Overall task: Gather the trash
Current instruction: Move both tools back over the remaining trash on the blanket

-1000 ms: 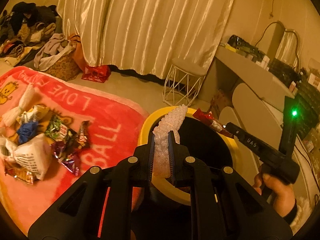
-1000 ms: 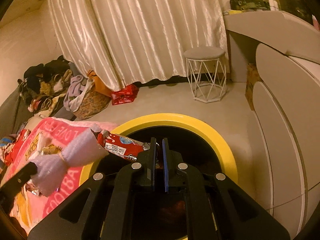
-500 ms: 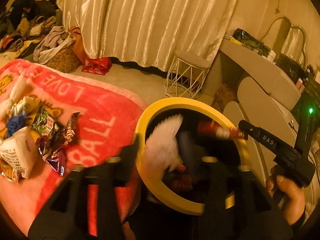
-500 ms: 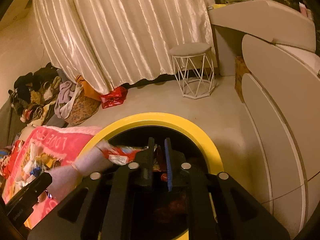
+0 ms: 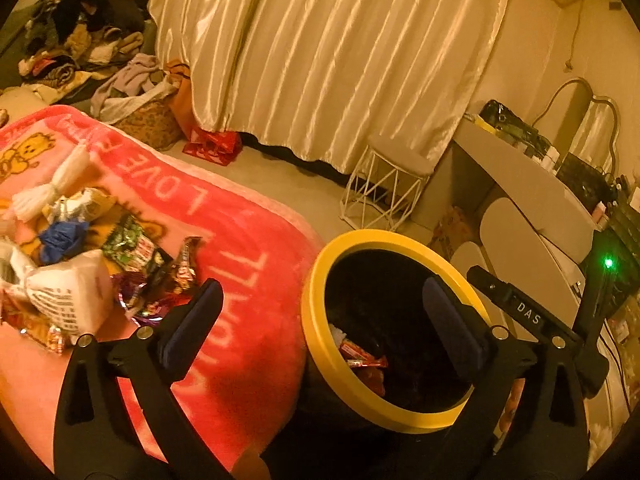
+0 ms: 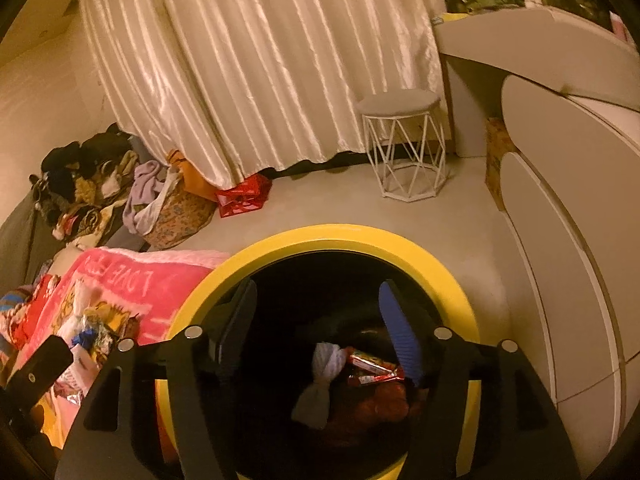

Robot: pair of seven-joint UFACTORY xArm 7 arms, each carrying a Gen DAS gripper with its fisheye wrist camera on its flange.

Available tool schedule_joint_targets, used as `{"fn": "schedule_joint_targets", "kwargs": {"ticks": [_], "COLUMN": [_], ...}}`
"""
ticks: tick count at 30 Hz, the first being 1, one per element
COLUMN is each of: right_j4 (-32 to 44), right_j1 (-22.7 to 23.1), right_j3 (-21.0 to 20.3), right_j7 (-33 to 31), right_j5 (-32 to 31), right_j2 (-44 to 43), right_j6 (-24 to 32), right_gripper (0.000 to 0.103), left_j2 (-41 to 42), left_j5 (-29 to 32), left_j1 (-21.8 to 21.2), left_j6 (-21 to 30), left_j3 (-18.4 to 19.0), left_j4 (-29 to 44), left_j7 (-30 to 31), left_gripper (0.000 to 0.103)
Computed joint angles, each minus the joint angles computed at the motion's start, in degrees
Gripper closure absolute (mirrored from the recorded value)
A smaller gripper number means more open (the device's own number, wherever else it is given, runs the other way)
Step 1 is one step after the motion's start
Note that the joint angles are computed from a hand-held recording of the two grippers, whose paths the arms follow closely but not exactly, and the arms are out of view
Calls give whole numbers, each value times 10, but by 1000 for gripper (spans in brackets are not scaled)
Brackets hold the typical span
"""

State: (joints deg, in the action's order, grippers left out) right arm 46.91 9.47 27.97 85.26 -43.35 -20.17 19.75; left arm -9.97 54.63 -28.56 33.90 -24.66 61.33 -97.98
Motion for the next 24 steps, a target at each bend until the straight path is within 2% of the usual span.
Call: {"fn": "schedule_joint_targets", "kwargs": {"ticks": [12, 24], "right_j4": [41, 94], "right_j1": [14, 74], "right_j3": [20, 11], "right_j7": [11, -3], "right_j5": [-66, -124], "right_j2": [29, 79], "right_j6": [-16, -24], "right_gripper": [34, 30], "left_j2": [-71, -154], "left_j5": [-20, -64], "left_j1": [33, 92], "left_j6": [19, 36], "left_j3": [-19, -53], "left_j4": [-51, -97], "left_j7": [-11, 0], "left_gripper": [11, 11]}}
